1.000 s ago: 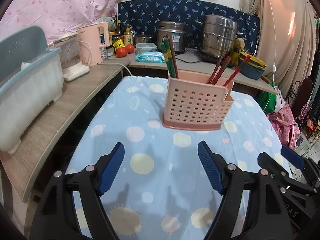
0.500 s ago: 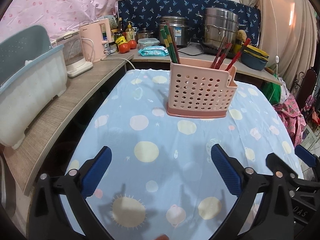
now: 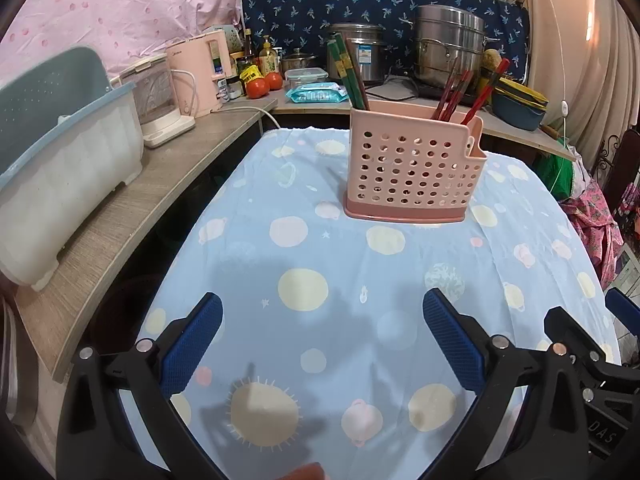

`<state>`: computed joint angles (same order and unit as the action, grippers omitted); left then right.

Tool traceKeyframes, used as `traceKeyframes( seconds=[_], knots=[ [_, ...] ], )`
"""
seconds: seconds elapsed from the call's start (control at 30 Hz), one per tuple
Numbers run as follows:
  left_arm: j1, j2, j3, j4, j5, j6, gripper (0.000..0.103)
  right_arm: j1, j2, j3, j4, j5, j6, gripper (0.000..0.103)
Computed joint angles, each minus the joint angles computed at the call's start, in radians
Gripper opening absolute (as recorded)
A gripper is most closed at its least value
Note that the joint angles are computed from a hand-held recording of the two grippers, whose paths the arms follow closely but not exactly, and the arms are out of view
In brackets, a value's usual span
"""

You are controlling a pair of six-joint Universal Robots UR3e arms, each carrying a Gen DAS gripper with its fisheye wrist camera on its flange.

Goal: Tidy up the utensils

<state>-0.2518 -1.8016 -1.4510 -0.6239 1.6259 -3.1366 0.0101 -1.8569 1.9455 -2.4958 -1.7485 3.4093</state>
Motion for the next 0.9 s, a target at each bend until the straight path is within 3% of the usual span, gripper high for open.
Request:
traceKeyframes(
  seconds=[0.9],
  knots=[
    [-0.014,-0.004,-0.006,0.000,0.051,-0.008,0.096,0.020,0.014,0.000,0.007,-0.007,0.015,0.096]
  ],
)
